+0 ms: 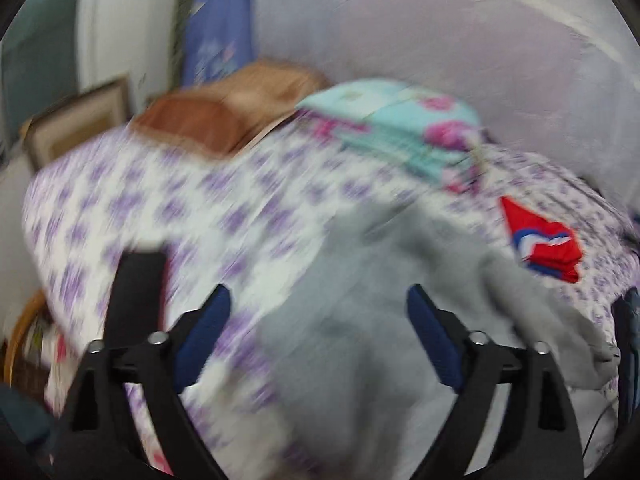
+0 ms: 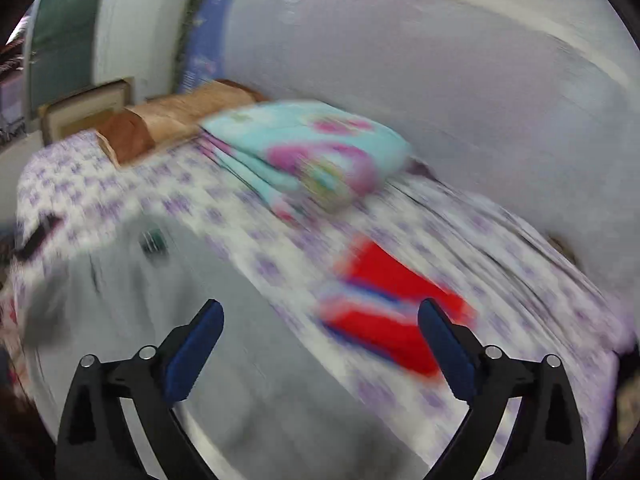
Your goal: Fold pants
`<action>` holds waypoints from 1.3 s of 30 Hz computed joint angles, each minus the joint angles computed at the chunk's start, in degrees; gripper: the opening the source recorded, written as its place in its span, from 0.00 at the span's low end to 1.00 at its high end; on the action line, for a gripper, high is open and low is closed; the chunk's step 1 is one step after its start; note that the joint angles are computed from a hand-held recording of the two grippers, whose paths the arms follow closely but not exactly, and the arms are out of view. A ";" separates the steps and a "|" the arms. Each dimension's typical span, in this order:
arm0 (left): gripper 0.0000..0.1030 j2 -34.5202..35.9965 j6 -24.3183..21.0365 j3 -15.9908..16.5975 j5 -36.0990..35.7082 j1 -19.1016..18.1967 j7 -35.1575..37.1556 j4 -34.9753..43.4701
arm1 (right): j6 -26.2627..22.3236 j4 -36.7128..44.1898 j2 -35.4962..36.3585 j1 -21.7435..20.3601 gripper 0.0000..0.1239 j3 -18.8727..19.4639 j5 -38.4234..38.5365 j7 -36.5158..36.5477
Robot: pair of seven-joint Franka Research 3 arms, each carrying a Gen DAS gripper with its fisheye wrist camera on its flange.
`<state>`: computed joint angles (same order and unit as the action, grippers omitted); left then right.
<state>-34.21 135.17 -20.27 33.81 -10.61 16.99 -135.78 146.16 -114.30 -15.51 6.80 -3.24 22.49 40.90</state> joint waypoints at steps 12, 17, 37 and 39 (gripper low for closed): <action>0.89 27.43 -3.48 1.23 6.16 -1.27 -0.82 20.04 | -1.35 -8.72 5.47 -12.70 0.72 -7.32 -1.78 7.99; 0.89 25.18 -3.88 4.63 2.86 -2.38 -3.03 16.20 | -16.36 -3.44 7.65 -14.49 0.04 -8.52 8.21 2.08; 0.92 30.27 -9.87 6.42 1.79 -3.92 5.94 22.84 | -8.23 14.56 24.95 -21.33 0.72 -2.46 10.50 14.56; 0.94 28.71 -10.63 5.58 0.66 -4.52 7.59 21.39 | -9.22 13.27 23.95 -20.81 0.72 -2.88 10.60 11.07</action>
<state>-5.50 124.54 -14.68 34.47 -15.13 24.58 -114.39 136.94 -101.03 8.44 -14.01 -6.12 33.09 51.98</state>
